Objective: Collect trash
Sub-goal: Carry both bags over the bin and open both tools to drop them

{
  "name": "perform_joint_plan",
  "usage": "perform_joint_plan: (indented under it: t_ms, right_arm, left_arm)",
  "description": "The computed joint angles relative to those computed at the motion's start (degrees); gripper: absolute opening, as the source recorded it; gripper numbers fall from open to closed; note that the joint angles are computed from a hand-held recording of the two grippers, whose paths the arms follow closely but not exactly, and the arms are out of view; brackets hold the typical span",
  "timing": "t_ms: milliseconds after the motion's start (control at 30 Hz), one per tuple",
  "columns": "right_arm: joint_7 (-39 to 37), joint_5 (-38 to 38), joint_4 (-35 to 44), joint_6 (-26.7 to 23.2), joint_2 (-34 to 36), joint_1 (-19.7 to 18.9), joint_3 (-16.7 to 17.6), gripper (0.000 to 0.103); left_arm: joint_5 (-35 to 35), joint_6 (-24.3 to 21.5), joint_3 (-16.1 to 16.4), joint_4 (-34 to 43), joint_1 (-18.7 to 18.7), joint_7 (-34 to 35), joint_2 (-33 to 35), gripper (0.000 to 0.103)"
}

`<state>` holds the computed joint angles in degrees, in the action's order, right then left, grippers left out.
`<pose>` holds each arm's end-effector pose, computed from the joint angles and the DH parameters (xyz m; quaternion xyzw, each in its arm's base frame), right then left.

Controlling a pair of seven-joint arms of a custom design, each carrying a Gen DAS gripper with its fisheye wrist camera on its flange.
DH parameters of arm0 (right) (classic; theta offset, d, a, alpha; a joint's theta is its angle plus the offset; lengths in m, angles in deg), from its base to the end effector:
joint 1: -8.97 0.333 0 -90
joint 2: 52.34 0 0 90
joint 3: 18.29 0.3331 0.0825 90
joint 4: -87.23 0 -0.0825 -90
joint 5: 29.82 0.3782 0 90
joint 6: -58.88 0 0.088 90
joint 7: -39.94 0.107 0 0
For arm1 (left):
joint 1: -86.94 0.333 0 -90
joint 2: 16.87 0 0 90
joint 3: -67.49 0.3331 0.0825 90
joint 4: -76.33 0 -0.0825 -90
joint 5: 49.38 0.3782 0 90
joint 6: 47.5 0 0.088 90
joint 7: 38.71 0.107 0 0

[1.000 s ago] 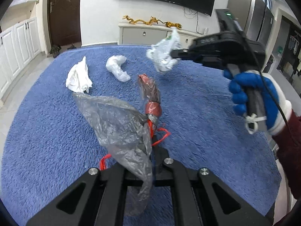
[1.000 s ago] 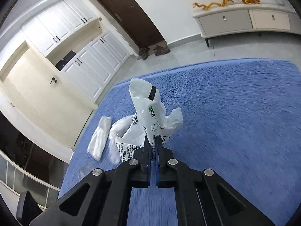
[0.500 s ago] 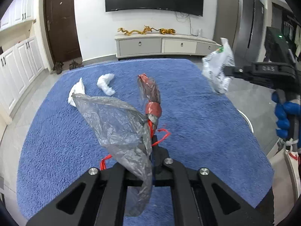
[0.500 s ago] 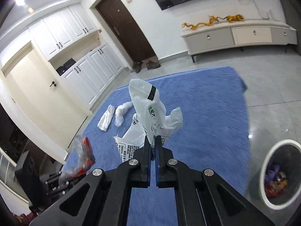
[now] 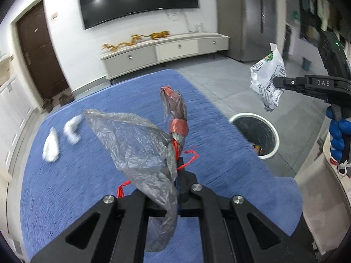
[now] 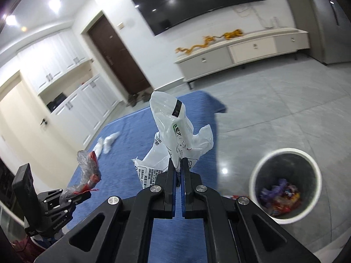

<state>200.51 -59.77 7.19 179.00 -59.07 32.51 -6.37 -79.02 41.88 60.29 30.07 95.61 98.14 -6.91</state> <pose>0.4299 0.2912 0.8574 -0.4380 0.7685 -0.2117 0.4156 0.5319 -0.0265 0.8977 -0.2841 0.8819 -0.3362 0.1690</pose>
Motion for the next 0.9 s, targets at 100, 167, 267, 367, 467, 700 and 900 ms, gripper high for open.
perform_joint_plan:
  t_ms: [100,167,267,367,467,700,900]
  right_arm:
    - [2.18,-0.12,-6.45,-0.13,-5.14,-1.13,-0.39,0.003]
    - [3.59,0.10,-10.27,-0.39,-8.18,-2.40,-0.28,0.003]
    - [5.27,0.74,-15.36,-0.97,-12.30,-4.29,0.14,0.003]
    - [6.37,1.80,-19.99,-1.42,-16.03,-6.07,0.12,0.003]
    - [6.74,3.00,-24.14,-1.84,-19.33,-7.60,-0.19,0.003]
    - [7.19,6.37,-31.06,-0.13,-23.44,-10.24,-1.64,0.003]
    - [6.81,8.96,-34.39,1.38,-23.91,-11.51,-2.88,0.003]
  left_arm:
    - [1.81,1.21,-1.28,-1.92,-2.86,0.49,-1.09,0.003]
    - [2.74,2.40,-1.86,-3.81,-4.78,1.11,-2.14,0.003]
    - [4.30,4.61,-2.59,-6.92,-7.91,1.88,-3.70,0.003]
    - [6.00,7.55,-3.44,-10.28,-11.10,2.55,-5.15,0.003]
    - [7.49,9.57,-3.99,-12.02,-13.61,3.11,-5.52,0.003]
    - [12.19,12.17,-5.23,-13.53,-18.37,2.33,-4.21,0.003]
    - [16.96,12.74,-6.33,-12.91,-22.13,0.84,-1.48,0.003]
